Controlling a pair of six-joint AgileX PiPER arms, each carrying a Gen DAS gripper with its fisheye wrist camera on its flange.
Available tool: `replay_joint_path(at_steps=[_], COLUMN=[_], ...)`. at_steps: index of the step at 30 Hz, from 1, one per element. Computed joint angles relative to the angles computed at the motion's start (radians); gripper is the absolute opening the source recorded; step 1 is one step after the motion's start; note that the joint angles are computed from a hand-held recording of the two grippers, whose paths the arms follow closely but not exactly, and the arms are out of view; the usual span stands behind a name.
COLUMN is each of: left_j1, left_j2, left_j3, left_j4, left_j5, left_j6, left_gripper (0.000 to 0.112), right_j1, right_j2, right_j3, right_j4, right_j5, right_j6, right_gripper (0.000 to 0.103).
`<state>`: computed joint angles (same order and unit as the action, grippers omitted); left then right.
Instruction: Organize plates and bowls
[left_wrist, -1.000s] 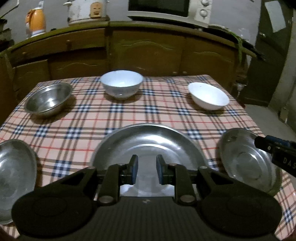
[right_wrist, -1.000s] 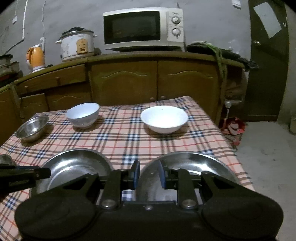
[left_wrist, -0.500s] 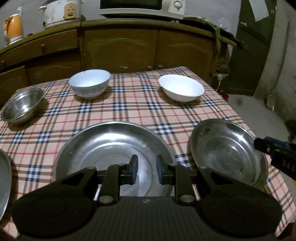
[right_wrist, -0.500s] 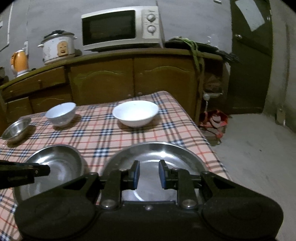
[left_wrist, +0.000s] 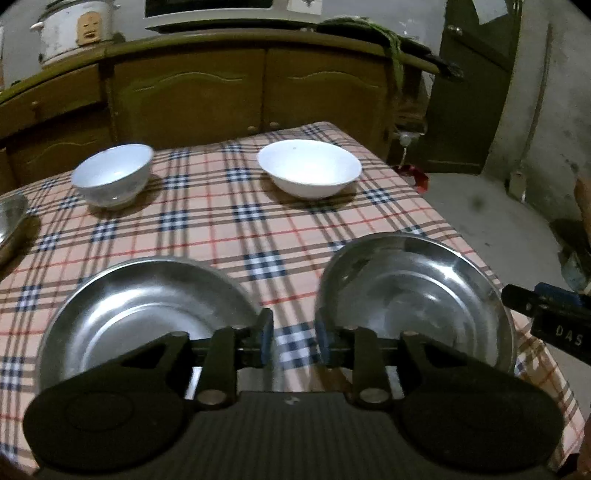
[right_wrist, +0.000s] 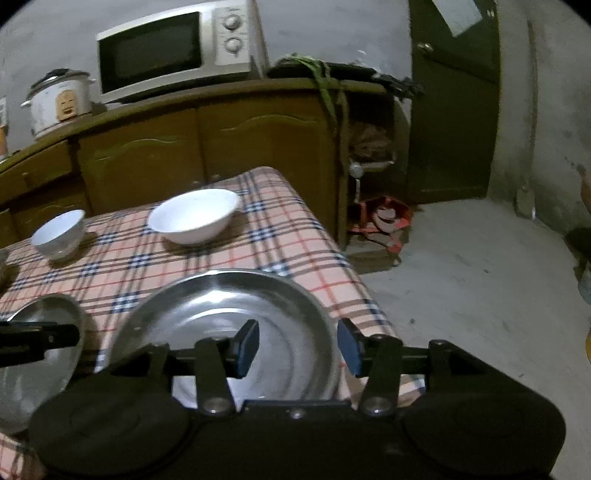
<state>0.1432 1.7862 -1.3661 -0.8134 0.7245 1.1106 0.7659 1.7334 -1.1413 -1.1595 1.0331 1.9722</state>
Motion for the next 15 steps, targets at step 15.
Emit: replay_joint_path(at_steps=[15], left_j1=[-0.136], left_j2=[0.108], left_j3=[-0.093], left_j4=[0.129], left_j5=[-0.069], left_j6=[-0.114], left_gripper=[0.061], right_j1=[-0.141], right_j2=[-0.013], right_j3=[0.1], right_j4=[0.012], right_j5=[-0.206], right_j6=[0.064], right_gripper=[0.069])
